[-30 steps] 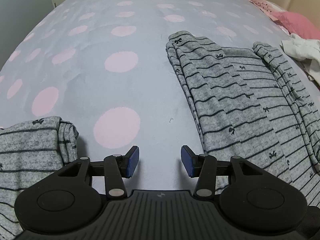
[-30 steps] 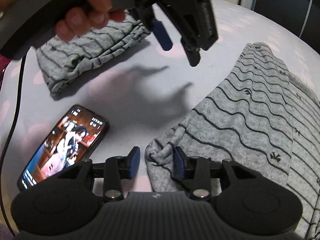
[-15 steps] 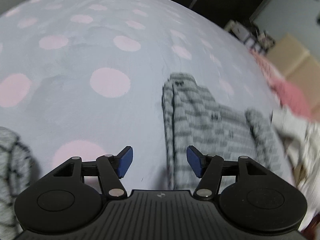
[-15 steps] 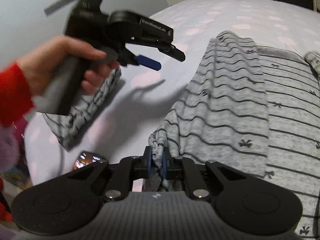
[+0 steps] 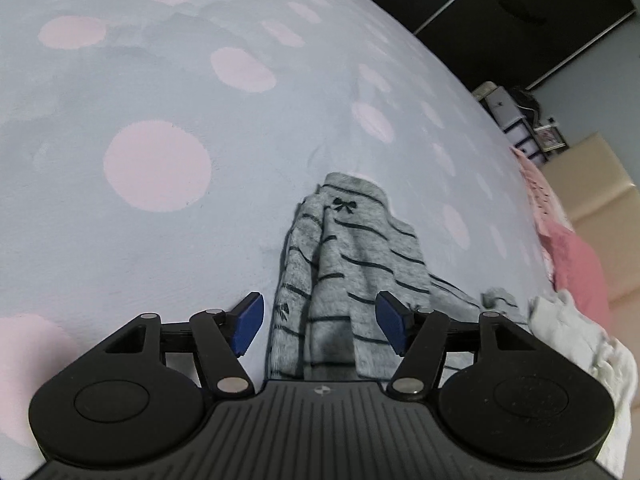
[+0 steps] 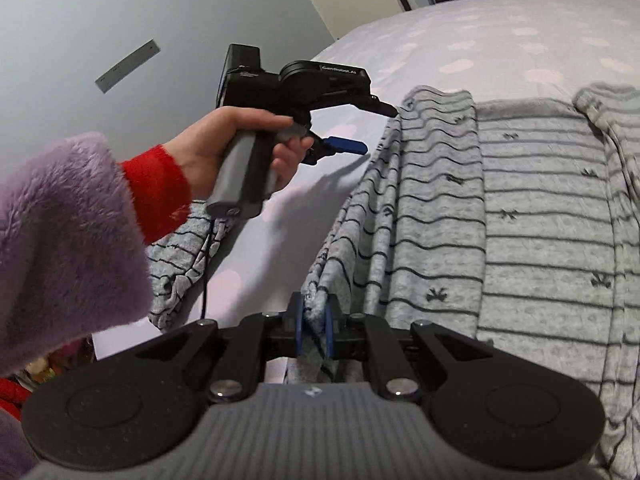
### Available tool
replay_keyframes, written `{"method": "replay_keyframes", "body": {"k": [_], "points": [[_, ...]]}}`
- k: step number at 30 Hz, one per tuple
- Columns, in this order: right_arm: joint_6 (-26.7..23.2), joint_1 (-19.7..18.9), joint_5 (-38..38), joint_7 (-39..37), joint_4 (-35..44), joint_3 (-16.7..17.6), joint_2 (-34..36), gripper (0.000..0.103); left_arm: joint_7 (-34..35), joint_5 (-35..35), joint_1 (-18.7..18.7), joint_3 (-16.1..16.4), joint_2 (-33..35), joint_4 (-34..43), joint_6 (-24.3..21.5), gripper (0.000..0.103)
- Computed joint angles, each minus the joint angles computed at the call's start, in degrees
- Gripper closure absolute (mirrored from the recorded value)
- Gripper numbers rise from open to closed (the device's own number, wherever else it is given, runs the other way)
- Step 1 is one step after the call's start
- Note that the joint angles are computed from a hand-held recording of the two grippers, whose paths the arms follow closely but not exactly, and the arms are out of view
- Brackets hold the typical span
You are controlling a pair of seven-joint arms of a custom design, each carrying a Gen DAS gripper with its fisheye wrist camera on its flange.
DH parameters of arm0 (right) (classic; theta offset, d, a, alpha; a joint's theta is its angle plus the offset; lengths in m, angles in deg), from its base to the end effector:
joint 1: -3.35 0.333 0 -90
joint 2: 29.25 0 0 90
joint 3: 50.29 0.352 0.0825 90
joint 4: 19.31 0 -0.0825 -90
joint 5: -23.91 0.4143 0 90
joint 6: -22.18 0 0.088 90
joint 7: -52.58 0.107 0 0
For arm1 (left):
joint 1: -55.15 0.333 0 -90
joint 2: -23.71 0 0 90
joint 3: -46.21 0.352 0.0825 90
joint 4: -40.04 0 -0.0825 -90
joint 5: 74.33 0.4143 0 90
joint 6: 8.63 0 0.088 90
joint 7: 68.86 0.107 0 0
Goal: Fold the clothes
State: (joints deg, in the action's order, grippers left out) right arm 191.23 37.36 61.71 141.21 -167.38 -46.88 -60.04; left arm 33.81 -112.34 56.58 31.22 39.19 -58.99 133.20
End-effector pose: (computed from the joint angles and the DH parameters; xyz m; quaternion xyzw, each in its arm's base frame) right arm 0.3632 0.2308 0.5524 -0.6584 0.6001 -0.0295 0.4533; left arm 0.6950 -0.1469 0.5038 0.6593 -0.6585 0.3596 0.0494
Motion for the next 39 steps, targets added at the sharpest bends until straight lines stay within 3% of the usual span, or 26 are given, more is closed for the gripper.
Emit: {"method": "replay_keyframes", "body": {"k": [1, 2, 5, 7, 11, 14, 22, 26, 31, 33, 35, 39], "points": [[-0.02, 0.13, 0.35, 0.11, -0.32, -0.28, -0.37, 0.091, -0.4, 1.06, -0.52, 0.13, 0.19, -0.09, 0.74, 0.058], [0.05, 0.13, 0.52, 0.2, -0.65, -0.38, -0.77, 0.091, -0.01, 1.57, -0.7, 0.02, -0.2, -0.51, 1.51, 0.078], [0.32, 0.36, 1.09, 0.23, -1.72, -0.92, -2.21, 0.091, 1.15, 3.11, -1.35, -0.16, -1.33, -1.72, 3.8, 0.096], [0.6, 0.42, 1.45, 0.31, -2.47, -1.32, -3.18, 0.091, 1.96, 4.09, -1.82, -0.24, -2.11, -2.5, 5.35, 0.097], [1.25, 1.47, 3.34, 0.42, -4.05, -3.08, -5.31, 0.091, 3.85, 5.2, -3.46, -0.74, -5.0, -3.26, 8.64, 0.098], [1.03, 0.8, 3.85, 1.83, -5.48, -2.82, -7.83, 0.091, 2.56, 10.82, -6.4, -0.52, -5.83, -2.59, 9.8, 0.098], [-5.77, -12.39, -5.25, 14.02, -10.04, 4.57, -17.48, 0.091, -7.64, 28.07, -13.71, -1.2, -0.39, 3.37, 8.97, 0.098], [-10.5, -16.22, -9.11, 18.57, -12.58, 3.88, -22.42, 0.091, -7.02, 29.55, -14.56, -3.19, 2.01, 4.58, 8.08, 0.098], [-14.85, -17.26, -10.37, 21.66, -15.02, 1.81, -25.4, 0.091, -6.68, 31.24, -15.6, -3.91, 2.85, 4.87, 5.67, 0.097], [-15.84, -17.59, -10.63, 22.34, -15.82, 1.37, -25.83, 0.091, -5.5, 29.8, -15.01, -4.56, 2.23, 4.07, 6.11, 0.086], [-16.54, -17.01, -10.3, 22.31, -16.19, 0.39, -25.62, 0.091, -4.66, 29.11, -14.65, -4.59, 0.63, 2.62, 7.5, 0.058], [-16.65, -16.4, -9.01, 22.61, -16.58, -0.45, -24.57, 0.091, -1.52, 26.85, -13.59, -4.57, -3.53, -0.44, 7.33, 0.055]]}}
